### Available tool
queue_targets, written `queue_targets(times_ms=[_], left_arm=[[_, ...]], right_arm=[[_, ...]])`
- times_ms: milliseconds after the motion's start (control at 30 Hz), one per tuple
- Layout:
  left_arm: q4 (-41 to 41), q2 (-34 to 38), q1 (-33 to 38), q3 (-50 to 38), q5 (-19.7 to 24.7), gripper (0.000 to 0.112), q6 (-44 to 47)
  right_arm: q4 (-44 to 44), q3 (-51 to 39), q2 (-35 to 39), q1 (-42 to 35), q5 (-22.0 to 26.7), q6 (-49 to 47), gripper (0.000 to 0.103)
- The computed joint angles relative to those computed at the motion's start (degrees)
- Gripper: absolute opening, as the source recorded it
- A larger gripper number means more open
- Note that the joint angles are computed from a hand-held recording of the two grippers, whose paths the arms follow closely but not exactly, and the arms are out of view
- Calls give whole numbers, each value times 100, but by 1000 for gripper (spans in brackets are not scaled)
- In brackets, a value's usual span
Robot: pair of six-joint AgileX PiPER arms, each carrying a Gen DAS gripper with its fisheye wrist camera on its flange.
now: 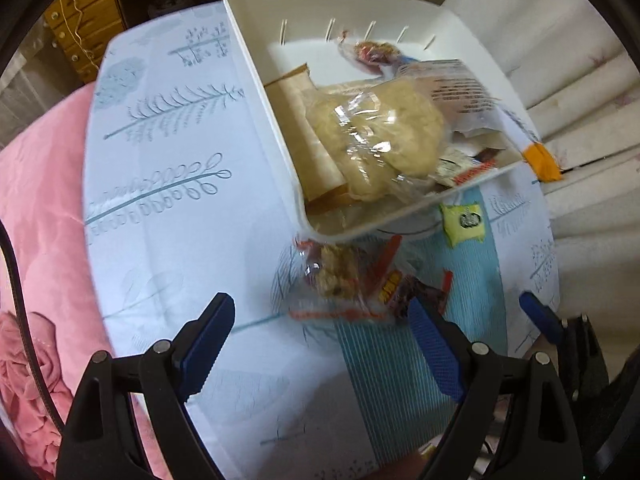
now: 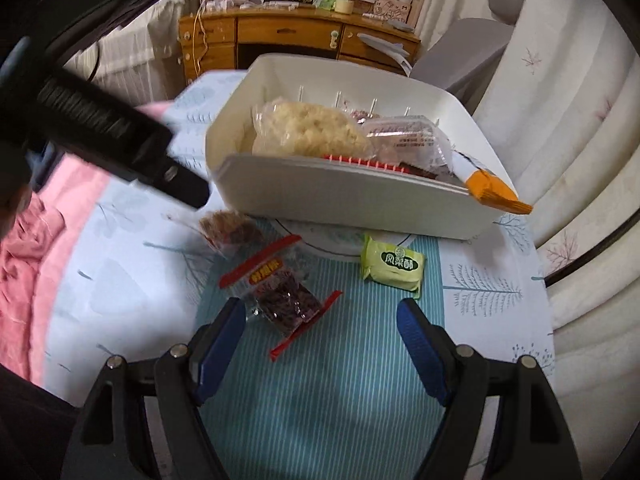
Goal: Organize snacks
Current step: 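Grasp the small clear nut bag with left tool while right tool grasps red-labelled date bag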
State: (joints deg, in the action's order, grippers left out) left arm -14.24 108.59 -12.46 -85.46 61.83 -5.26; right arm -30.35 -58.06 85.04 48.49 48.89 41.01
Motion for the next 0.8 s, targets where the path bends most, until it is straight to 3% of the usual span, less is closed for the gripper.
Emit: queue_targets(times_ms=[267, 467, 600, 800], left_arm=[[96, 925, -88, -582, 313, 87, 157], [-135, 1169, -72, -673, 241, 87, 307], [-102, 1328, -147, -850, 311, 69, 201], [-507, 1310, -6, -707, 260, 56, 297]], right_arm=[[-252, -42, 616, 209, -5, 3, 79], [-511, -132, 1063, 352, -117, -235, 79], [-577, -278, 1357, 397, -97, -406, 78], [-265, -338, 1449, 173, -340, -665, 78]])
